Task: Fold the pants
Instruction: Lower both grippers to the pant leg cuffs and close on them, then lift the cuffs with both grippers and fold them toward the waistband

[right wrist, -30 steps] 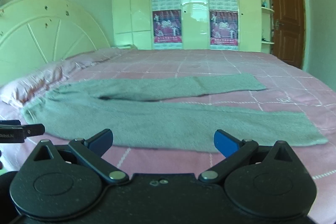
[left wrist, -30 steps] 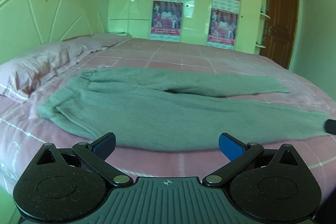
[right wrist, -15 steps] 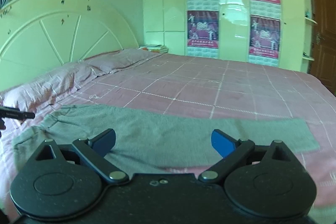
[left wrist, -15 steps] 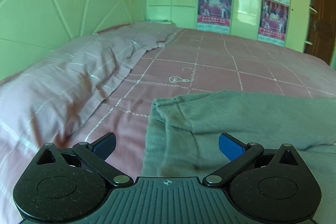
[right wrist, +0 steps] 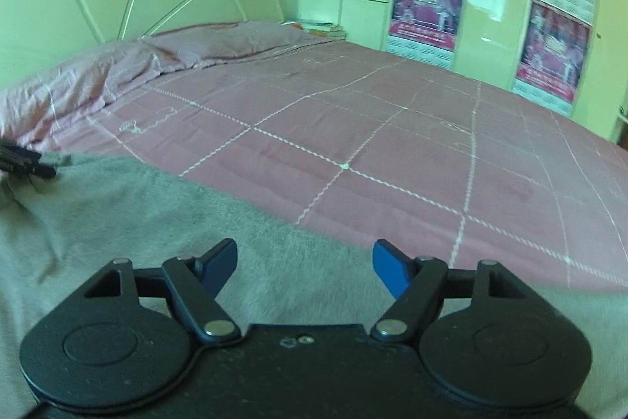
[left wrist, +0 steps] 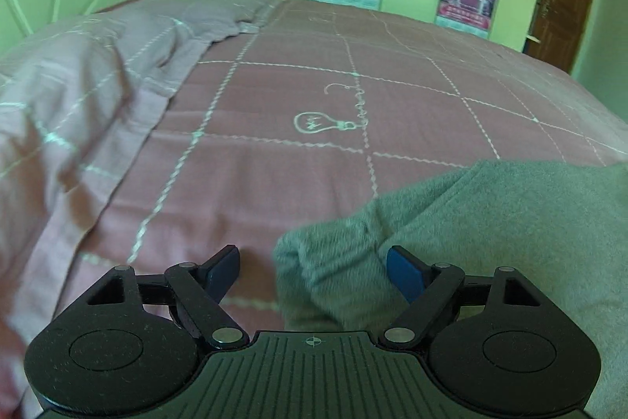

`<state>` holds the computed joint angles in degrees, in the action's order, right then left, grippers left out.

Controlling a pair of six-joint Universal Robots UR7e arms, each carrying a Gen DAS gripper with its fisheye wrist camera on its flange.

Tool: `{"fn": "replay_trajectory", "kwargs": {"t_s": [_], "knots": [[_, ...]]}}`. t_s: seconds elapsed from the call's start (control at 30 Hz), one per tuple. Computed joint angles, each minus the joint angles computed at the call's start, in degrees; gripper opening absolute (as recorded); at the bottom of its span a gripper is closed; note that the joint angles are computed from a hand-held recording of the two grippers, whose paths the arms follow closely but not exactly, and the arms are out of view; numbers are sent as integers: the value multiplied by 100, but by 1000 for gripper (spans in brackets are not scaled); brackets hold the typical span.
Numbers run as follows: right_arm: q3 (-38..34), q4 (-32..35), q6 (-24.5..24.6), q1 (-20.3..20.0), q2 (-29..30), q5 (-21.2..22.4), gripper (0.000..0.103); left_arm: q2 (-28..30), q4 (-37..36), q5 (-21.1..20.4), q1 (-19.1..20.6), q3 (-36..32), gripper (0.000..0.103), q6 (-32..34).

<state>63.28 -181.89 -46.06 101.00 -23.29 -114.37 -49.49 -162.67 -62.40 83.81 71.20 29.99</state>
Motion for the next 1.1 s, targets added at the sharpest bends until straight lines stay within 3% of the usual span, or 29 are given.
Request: {"fn": "replay_trajectory", "kwargs": {"t_s": [0.03, 0.07, 0.17, 0.4, 0.43, 0.47, 0.5, 0.53, 0.57, 0.67, 0.93, 1.1], "knots": [[-256, 187, -45, -23, 112, -34, 68, 70, 188, -63, 24, -159, 78, -30], [-516, 385, -82, -53, 228, -67, 66, 88, 436, -275, 62, -256, 55, -78], [-1120, 948, -189, -127, 480, -184, 61, 136, 465, -333, 39, -293, 46, 97], [-2196, 2638, -222, -255, 883, -141, 53, 122, 616, -691, 172, -356, 48, 2], [-2185, 2647, -291, -259, 885, -99, 45, 111, 570, -694, 179, -311, 48, -14], [-2181, 2797, -206, -254, 856, -46, 18, 121, 534, -706, 185, -305, 47, -18], [-2167, 2777, -189, -210, 856, -120, 1, 110, 517, -758, 196, -287, 45, -27], [-2087, 2583, -328, -158, 850, -230, 0, 86, 529, -833, 208, -275, 36, -66], [-1925, 2394, -434, -119, 787, -274, 0, 40, 462, -896, 204, -210, 26, -56], [-1135, 1743, -588, -21, 337, -97, 0, -163, -141, -954, 96, 196, 18, 429], [1560, 77, -1088, 424, -1253, 46, 0, -1350, -1771, -2171, -47, 1925, 16, 852], [3251, -1057, -1333, 607, -1972, -68, 0, -2192, -2533, -2291, -188, 3338, 16, 1140]]}}
